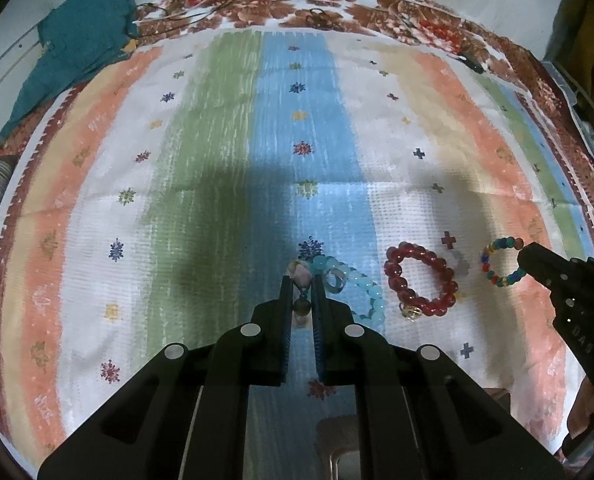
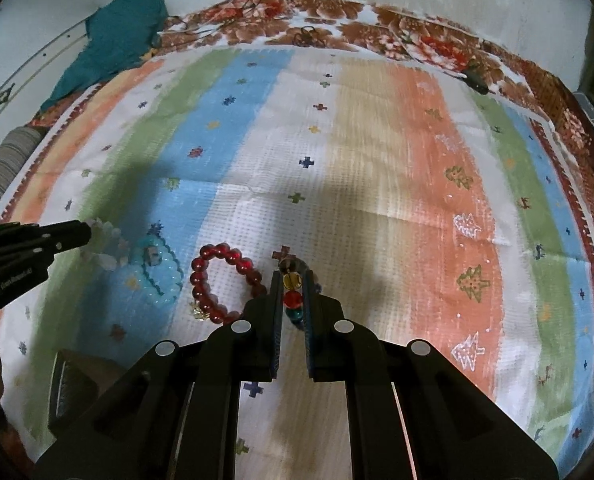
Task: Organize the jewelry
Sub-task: 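Lift both bracelets and carry them toward the silver tin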
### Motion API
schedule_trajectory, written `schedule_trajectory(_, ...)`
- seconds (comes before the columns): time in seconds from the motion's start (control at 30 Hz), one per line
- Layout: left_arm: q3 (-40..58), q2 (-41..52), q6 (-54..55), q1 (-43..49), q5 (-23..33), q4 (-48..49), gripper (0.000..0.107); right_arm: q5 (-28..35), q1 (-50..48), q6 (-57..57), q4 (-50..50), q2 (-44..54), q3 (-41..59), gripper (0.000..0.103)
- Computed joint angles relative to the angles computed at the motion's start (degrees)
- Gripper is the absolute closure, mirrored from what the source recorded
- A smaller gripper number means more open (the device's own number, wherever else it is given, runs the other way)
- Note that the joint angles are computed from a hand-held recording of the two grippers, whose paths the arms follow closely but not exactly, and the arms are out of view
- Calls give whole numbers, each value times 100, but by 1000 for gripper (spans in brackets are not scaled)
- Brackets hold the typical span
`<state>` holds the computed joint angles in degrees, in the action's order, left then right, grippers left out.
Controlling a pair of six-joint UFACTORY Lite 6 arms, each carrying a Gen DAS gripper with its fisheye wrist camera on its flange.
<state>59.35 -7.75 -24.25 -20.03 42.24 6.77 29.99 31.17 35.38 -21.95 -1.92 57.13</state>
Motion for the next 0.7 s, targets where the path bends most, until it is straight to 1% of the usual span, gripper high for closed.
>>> schedule_trajectory(0.1,-12,-107,-96,-94,65,81,98,16,52,115,-59,-110,-69,93)
schedule_trajectory(0.2,-15,-201,-358,-261,137,368,98,-13,61,290,-153,-244,-147,93)
schedule_trajectory(0.4,14,-384,-522,-426,261,511,98,8,123,529,-320,-543,-310,93)
schedule_trajectory(0.7,30,-973,-906,-838,389,741,98,165,449,916,-615,-1115,-437,93)
